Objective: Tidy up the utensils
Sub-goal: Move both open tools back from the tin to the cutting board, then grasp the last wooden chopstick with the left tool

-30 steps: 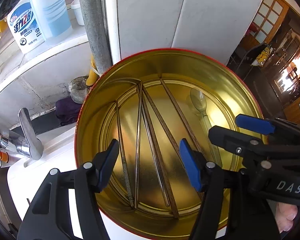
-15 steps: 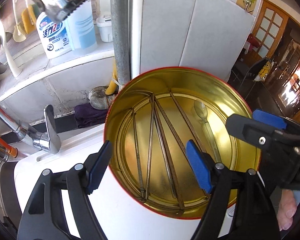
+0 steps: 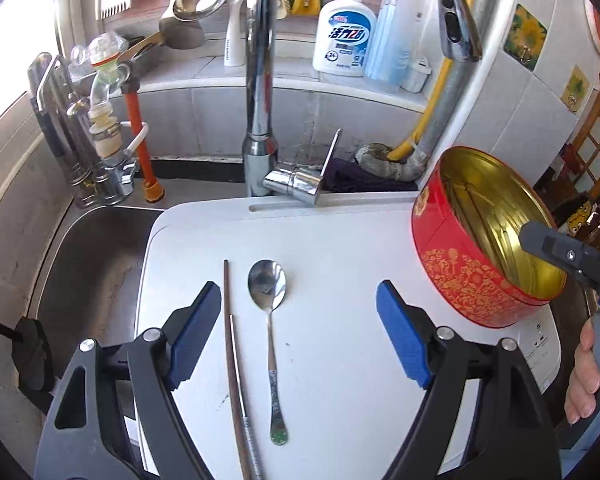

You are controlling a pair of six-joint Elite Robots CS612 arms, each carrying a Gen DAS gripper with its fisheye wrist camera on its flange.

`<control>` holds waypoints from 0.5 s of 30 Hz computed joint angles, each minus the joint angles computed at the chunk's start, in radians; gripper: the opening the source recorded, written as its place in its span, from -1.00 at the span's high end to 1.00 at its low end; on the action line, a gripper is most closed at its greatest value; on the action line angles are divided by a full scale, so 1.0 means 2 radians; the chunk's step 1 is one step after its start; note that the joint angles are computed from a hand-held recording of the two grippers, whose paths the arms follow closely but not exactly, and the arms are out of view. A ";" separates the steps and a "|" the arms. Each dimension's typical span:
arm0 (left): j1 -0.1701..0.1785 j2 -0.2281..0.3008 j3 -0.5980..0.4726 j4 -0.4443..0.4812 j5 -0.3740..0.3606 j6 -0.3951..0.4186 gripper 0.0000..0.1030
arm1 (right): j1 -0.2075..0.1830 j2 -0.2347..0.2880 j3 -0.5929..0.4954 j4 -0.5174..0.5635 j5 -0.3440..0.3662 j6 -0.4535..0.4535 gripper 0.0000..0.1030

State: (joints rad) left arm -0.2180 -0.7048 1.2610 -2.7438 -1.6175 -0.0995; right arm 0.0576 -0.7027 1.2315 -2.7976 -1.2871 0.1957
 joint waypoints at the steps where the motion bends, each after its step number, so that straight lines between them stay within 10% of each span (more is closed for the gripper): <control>1: 0.004 -0.001 0.005 0.001 0.003 -0.005 -0.52 | 0.004 0.004 -0.006 0.010 0.003 -0.005 -0.80; 15: 0.031 0.007 0.038 0.032 -0.004 0.028 -0.52 | 0.060 0.064 -0.098 0.151 -0.059 -0.064 -0.80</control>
State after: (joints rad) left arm -0.1552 -0.6908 1.3370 -2.6788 -1.6254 -0.0438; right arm 0.1778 -0.5752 1.0349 -2.4955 -1.4044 0.0668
